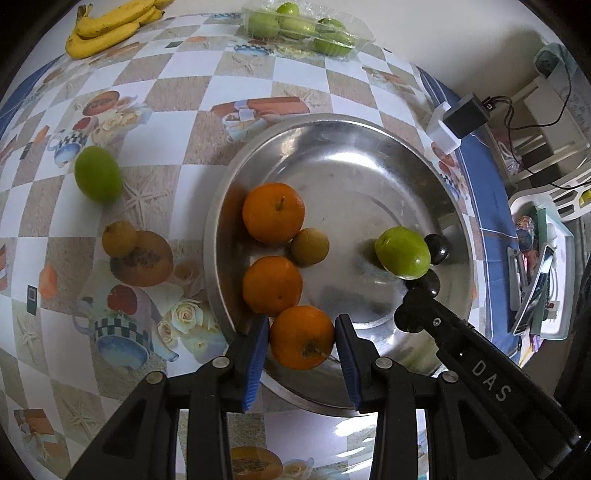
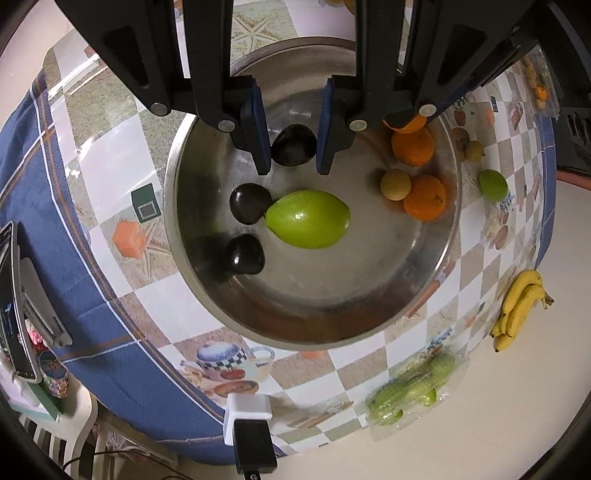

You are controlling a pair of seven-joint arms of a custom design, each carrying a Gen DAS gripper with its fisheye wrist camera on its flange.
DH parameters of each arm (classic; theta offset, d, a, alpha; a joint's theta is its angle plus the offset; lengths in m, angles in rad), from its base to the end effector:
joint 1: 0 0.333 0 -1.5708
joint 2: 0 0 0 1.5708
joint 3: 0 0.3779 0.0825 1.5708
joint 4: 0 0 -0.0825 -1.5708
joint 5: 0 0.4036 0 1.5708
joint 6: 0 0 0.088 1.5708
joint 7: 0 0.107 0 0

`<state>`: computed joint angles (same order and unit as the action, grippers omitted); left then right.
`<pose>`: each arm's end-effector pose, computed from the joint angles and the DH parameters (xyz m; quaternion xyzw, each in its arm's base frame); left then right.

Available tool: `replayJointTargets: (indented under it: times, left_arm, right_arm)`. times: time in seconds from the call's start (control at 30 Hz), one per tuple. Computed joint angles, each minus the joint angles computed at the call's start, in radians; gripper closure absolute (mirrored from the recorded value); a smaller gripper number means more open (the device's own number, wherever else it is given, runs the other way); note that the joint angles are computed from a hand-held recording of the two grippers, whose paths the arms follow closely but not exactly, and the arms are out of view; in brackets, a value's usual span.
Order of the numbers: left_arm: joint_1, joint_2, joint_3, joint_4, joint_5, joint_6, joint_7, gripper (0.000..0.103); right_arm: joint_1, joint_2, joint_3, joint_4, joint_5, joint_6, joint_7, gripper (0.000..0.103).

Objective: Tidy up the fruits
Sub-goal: 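Lift the plum and orange and carry them over the steel bowl, then open the left tool to drop the orange while the right tool releases the plum into the bowl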

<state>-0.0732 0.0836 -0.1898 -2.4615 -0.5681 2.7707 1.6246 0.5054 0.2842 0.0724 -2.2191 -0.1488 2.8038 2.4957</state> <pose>0.5013 -0.1106 0.3271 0.7607 -0.6252 0.1699 0.0400 0.5056 0.3363 0.3217 -0.6179 0.7714 -0.0302 0.1493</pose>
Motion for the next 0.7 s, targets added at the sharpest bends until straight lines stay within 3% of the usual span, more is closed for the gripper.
replayJointTargets:
  times: [0.37, 0.7]
  left_arm:
    - [0.006, 0.002, -0.004, 0.006, -0.039, -0.013, 0.026, 0.058]
    - [0.005, -0.04, 0.01, -0.012, -0.108, -0.002, 0.085, 0.053]
  right_arm:
    - [-0.007, -0.001, 0.005, -0.001, 0.019, -0.001, -0.01, 0.076]
    - [0.011, -0.036, -0.02, -0.017, -0.04, 0.023, 0.039, 0.074]
